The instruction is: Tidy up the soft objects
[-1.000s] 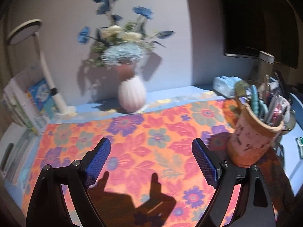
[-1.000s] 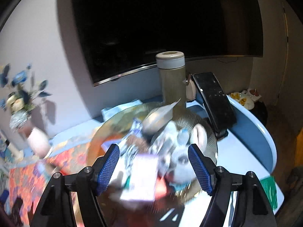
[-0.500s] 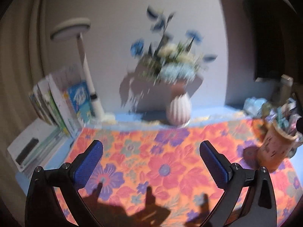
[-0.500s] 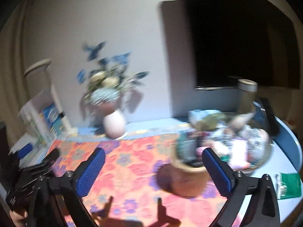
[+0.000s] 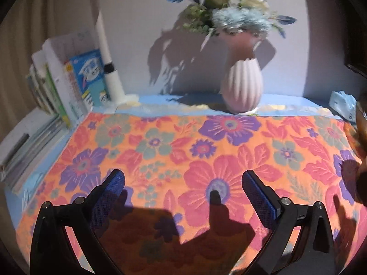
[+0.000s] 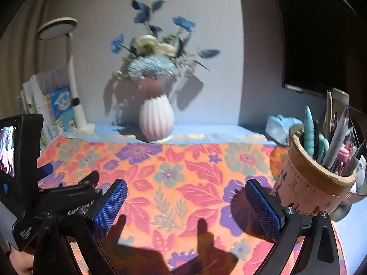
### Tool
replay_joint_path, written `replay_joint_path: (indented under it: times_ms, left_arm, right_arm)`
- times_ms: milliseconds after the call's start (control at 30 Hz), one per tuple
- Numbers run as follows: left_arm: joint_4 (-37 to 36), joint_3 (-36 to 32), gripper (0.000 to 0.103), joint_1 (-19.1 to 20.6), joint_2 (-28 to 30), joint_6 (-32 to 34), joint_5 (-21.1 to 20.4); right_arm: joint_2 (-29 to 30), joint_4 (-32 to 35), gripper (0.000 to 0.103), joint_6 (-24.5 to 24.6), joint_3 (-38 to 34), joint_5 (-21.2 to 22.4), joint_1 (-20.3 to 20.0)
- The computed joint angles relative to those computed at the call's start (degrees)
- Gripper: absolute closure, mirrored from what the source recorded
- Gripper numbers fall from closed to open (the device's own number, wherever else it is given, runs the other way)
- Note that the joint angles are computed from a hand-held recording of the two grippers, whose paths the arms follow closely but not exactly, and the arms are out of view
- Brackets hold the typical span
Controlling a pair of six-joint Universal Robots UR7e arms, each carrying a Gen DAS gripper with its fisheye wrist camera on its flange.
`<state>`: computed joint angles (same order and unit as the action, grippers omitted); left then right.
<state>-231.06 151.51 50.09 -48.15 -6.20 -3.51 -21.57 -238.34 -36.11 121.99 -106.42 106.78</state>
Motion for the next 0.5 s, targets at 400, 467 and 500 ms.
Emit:
replay_joint_path:
  times_ms: [400, 467, 500]
  left_arm:
    - [2.94, 1.54, 0.001, 0.82, -2.91, -3.25, -3.67]
    - [2.82, 1.59, 0.001, 0.76, -2.76, -3.44, -3.66]
    - [3.56, 1.75, 0.001, 0.72, -3.03, -4.05, -3.70]
  right_arm:
    - [-0.12, 7.41, 0.000, 2.45, -2.68, -5.21, -0.10]
    - [0.36, 7.24, 0.000, 1.41, -3.00, -5.92, 0.38]
    - [0.41, 7.23, 0.000, 1.18, -3.00, -5.95, 0.44]
